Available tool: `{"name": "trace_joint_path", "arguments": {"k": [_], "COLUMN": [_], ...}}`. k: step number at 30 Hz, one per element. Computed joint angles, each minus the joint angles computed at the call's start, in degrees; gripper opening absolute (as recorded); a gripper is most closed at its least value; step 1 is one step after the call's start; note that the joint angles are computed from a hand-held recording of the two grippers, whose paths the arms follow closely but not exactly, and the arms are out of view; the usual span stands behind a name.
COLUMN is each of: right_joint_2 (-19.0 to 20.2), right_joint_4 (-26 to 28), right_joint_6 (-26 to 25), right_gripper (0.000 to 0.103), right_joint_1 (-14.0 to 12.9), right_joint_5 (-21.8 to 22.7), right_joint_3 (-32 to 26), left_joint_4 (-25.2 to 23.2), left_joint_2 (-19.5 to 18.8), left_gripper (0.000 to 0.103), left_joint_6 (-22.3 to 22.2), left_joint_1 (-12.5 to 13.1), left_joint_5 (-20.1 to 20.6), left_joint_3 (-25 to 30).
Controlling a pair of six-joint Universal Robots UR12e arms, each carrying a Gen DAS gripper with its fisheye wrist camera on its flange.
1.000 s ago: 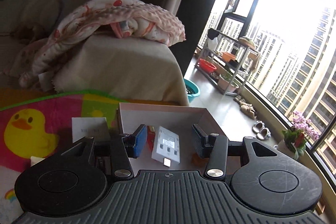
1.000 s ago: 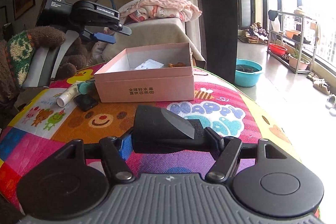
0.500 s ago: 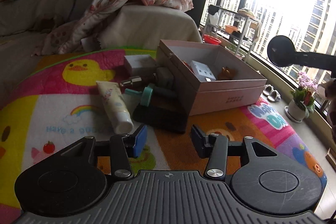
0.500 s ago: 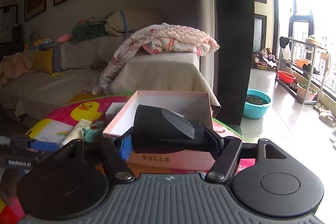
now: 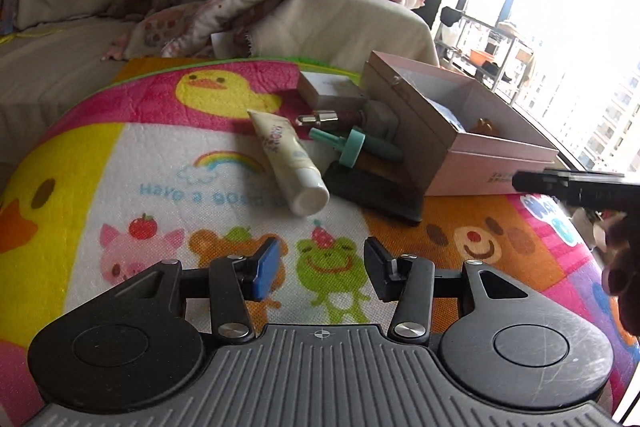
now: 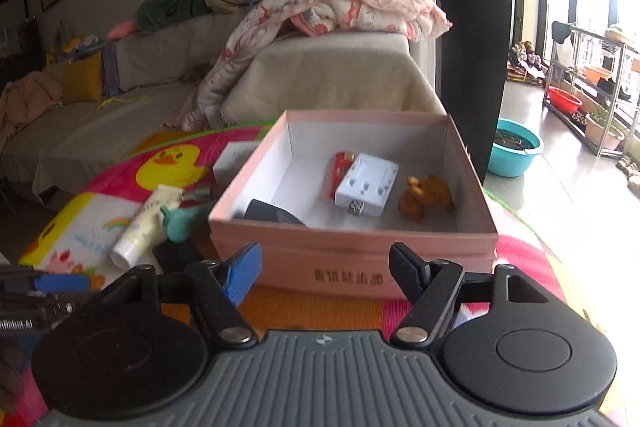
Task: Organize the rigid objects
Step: 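Release the black cone object into the pink box with the right gripper, then grasp the black phone on the mat with the left gripper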
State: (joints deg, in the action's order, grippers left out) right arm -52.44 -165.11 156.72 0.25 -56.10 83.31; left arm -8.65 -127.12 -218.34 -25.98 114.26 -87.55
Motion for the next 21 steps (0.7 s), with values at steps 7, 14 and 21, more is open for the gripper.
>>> {"name": "trace_joint_path", "arguments": {"k": [7, 14, 21], "right_joint_2": [-1.59, -1.49, -1.38], "right_joint_4": [0.75, -1.25, -1.57], "right_joint_6": [-1.28, -1.11, -0.1], "right_gripper": [0.071, 0.071, 0.071], "right_joint_1": [-1.28, -1.22, -1.44], "right_joint_5": [0.22, 0.27, 1.06], "right_joint_3": [5.65, 6.28, 6.3], "left_joint_4": [-0.21, -0.48, -5.53], "left_joint_2": [-0.98, -3.08, -7.71], "left_gripper": [0.051, 0.051, 0.051], "left_joint_6": [-0.12, 4.28, 8.27], "left_joint_1": [0.24, 0.1, 1.1], "left_joint_5": [-1.81, -3.41, -2.3], "left_joint_3": [1.71, 6.26, 15.0]}}
